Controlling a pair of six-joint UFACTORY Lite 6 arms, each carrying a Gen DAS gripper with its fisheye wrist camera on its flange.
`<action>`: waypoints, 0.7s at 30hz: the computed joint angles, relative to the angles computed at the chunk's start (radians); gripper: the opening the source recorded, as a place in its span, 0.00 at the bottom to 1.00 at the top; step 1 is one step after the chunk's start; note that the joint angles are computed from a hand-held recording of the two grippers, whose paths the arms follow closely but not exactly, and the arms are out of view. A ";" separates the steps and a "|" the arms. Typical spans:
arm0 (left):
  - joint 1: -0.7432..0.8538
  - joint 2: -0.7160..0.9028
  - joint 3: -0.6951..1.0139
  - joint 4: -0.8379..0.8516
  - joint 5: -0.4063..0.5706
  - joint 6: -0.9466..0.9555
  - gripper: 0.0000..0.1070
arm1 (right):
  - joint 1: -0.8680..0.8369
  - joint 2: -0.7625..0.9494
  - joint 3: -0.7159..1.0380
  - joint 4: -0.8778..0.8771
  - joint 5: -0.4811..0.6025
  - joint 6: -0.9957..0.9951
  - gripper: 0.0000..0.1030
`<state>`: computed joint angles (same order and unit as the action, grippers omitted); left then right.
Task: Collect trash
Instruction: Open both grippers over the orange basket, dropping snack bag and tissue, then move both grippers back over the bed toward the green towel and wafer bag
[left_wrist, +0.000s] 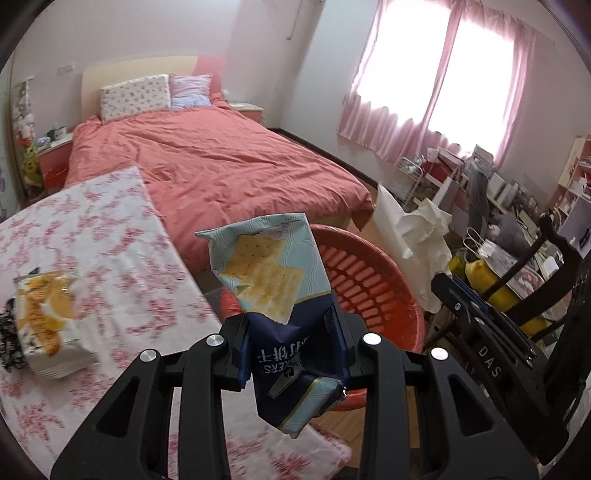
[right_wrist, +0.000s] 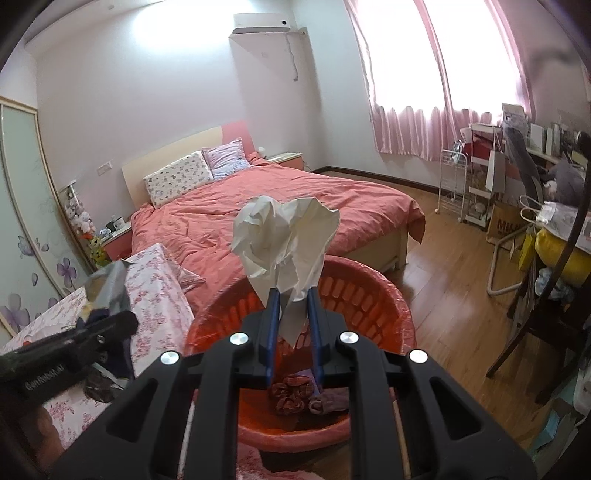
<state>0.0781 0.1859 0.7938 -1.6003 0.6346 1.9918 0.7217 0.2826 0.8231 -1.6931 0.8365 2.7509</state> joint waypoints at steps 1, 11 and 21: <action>-0.013 0.000 -0.002 -0.006 -0.007 0.001 0.32 | -0.017 -0.003 -0.013 -0.025 -0.010 0.023 0.16; -0.175 0.123 0.056 -0.116 -0.123 0.048 0.41 | -0.155 0.031 -0.047 -0.244 -0.085 0.196 0.20; -0.145 0.130 0.030 -0.117 -0.186 0.058 0.60 | -0.158 0.057 -0.077 -0.244 -0.097 0.244 0.41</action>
<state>-0.0667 0.3161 0.8237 -1.7172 0.4485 2.0498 0.5639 0.3399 0.7463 -1.9371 0.7392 2.9953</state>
